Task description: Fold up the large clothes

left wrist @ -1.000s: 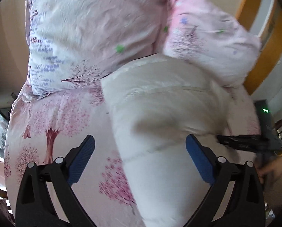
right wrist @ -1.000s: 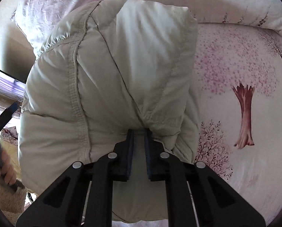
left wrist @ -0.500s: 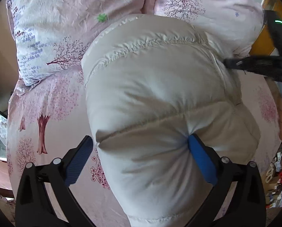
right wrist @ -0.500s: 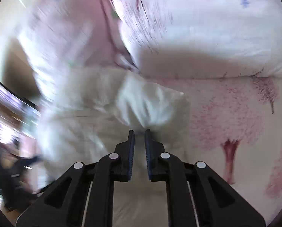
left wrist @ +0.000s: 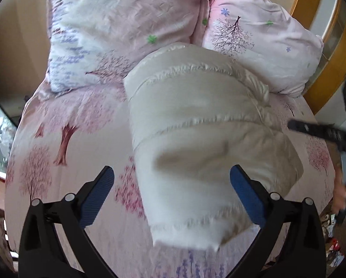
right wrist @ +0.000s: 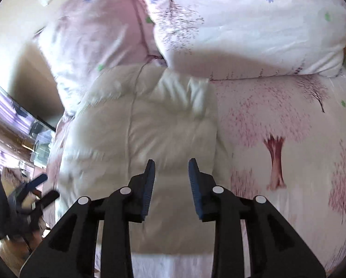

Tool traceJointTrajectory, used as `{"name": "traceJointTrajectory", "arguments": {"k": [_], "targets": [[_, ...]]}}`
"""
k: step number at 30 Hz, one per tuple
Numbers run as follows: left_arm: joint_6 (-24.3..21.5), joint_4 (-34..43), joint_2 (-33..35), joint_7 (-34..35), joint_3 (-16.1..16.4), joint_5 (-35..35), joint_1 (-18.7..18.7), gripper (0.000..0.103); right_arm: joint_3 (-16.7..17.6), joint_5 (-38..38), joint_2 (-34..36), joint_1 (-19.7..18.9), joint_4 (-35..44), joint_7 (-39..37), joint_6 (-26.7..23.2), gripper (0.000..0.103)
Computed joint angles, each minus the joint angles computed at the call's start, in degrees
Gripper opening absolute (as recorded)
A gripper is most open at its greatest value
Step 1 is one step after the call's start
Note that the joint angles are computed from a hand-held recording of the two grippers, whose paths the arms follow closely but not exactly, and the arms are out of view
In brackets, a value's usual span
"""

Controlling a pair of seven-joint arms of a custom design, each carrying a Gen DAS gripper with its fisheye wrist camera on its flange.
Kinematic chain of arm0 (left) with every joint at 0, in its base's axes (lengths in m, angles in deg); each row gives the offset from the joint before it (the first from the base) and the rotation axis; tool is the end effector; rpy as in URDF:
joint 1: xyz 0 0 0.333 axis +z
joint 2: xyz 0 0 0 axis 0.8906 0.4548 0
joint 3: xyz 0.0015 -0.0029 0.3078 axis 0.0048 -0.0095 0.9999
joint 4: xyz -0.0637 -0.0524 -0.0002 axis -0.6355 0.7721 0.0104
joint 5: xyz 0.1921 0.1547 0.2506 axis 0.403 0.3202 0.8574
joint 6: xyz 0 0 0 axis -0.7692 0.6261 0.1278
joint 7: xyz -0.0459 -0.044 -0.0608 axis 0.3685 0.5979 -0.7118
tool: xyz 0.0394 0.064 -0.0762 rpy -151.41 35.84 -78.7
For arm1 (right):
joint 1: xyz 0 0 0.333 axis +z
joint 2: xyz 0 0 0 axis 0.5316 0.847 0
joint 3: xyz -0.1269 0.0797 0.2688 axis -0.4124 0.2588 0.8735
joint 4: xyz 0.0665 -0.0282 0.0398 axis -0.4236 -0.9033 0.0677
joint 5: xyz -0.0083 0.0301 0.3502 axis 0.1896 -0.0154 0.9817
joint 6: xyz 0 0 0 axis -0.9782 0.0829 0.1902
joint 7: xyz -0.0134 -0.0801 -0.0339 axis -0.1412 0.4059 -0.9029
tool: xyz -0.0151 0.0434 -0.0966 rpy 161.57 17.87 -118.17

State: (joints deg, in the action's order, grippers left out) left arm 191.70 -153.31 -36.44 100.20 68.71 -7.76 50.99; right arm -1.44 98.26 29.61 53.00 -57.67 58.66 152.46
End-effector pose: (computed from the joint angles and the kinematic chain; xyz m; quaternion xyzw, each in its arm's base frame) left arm 0.3266 -0.1420 0.6856 -0.7465 0.6043 -0.2213 0.1691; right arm 0.4967 0.2722 0.6378 -0.8044 0.4786 0.0173 0.3516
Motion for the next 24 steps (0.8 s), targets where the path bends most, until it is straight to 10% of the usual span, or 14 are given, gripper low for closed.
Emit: {"name": "traceJointTrajectory", "arguments": {"k": [6, 24], "targets": [[-2.43, -0.94, 0.49, -1.02, -1.97, 1.05, -0.8, 0.101, 1.8, -9.44, -2.55, 1.7, -9.67, 4.39, 5.52, 0.03], [-2.53, -6.3, -3.06, -5.35, -4.58, 5.54, -2.26, 0.101, 1.12, -7.05, -7.82, 1.7, -20.84, 4.61, 17.37, 0.033]]}}
